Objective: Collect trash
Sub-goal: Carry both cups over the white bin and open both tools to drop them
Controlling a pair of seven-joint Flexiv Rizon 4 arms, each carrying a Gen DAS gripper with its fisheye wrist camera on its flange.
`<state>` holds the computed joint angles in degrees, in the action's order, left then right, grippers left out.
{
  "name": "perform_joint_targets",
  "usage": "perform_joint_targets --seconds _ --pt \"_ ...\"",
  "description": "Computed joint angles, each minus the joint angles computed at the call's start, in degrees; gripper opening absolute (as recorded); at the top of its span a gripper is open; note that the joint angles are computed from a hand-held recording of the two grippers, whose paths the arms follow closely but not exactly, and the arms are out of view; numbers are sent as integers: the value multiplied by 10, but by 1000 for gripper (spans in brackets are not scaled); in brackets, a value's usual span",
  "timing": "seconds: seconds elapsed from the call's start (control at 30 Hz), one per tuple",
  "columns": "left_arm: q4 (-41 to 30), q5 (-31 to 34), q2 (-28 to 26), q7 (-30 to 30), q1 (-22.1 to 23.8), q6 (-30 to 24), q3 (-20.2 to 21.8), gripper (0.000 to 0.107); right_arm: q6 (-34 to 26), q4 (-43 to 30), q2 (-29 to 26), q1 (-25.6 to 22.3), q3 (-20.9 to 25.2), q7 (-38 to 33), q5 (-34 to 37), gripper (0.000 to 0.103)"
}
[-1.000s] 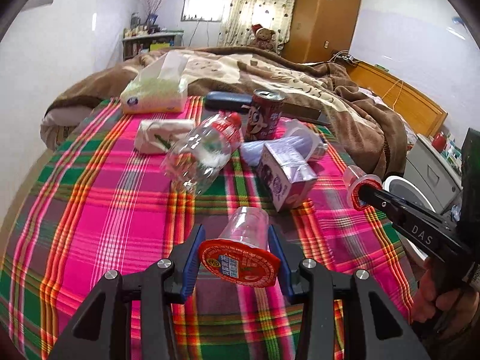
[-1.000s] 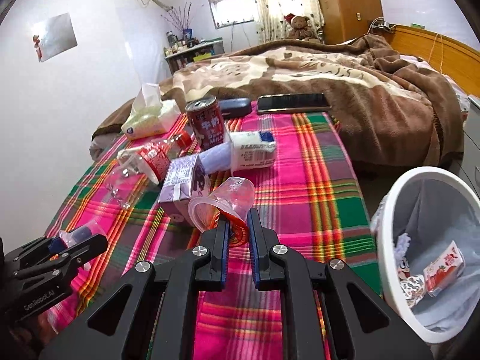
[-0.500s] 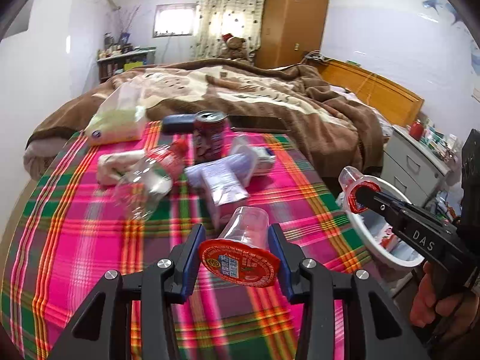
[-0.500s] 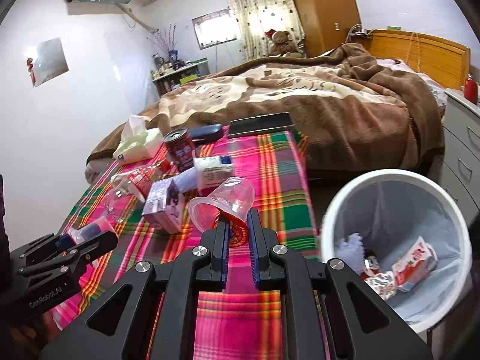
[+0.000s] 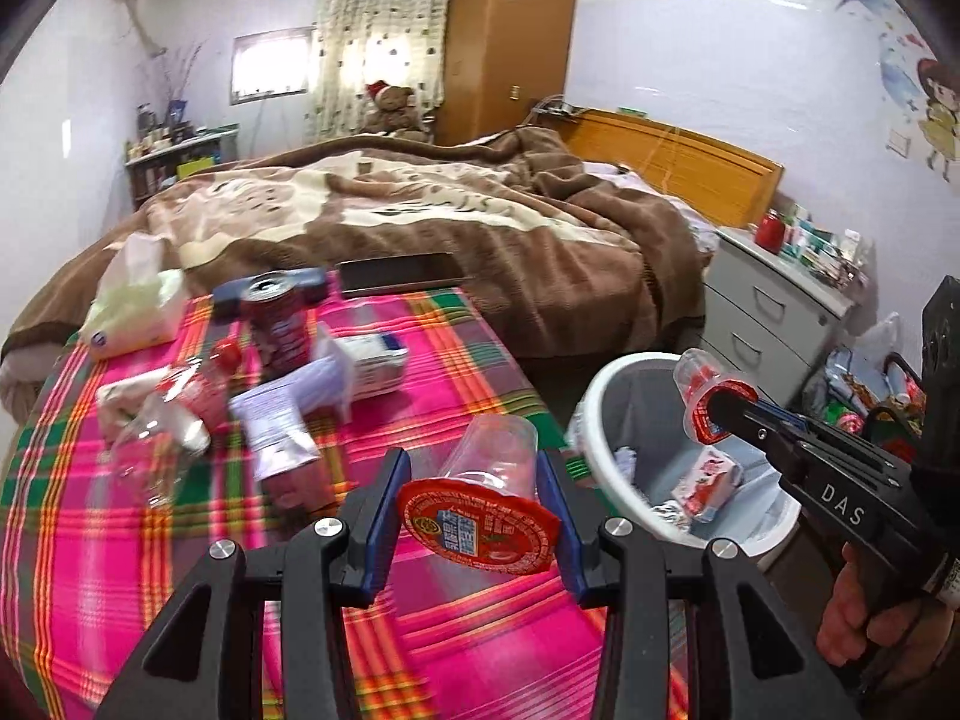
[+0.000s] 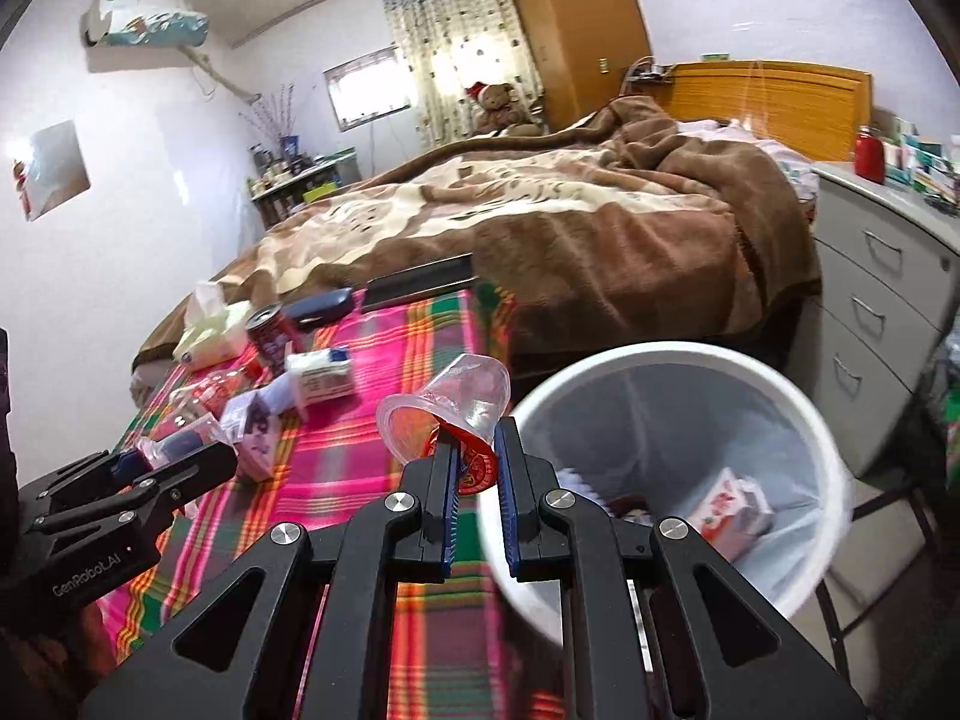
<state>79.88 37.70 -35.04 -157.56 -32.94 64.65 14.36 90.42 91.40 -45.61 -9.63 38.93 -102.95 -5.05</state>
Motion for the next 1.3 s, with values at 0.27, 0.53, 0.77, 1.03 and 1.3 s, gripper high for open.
perform_joint_targets --seconds 0.27,0.53,0.77,1.03,1.3 --pt "-78 -55 -57 87 17 5 -31 44 2 -9 5 2 -39 21 6 12" --pt "-154 -150 -125 193 35 13 -58 44 -13 -26 9 25 -99 56 15 12" --pt "-224 -213 -181 260 36 -11 -60 44 -32 -37 6 45 -140 75 19 12" --pt "-278 -255 -223 302 39 -26 -63 44 -76 -60 0 57 -159 69 32 13" --pt "-286 -280 -235 319 45 -19 -69 65 -107 -67 6 75 -188 58 53 35"
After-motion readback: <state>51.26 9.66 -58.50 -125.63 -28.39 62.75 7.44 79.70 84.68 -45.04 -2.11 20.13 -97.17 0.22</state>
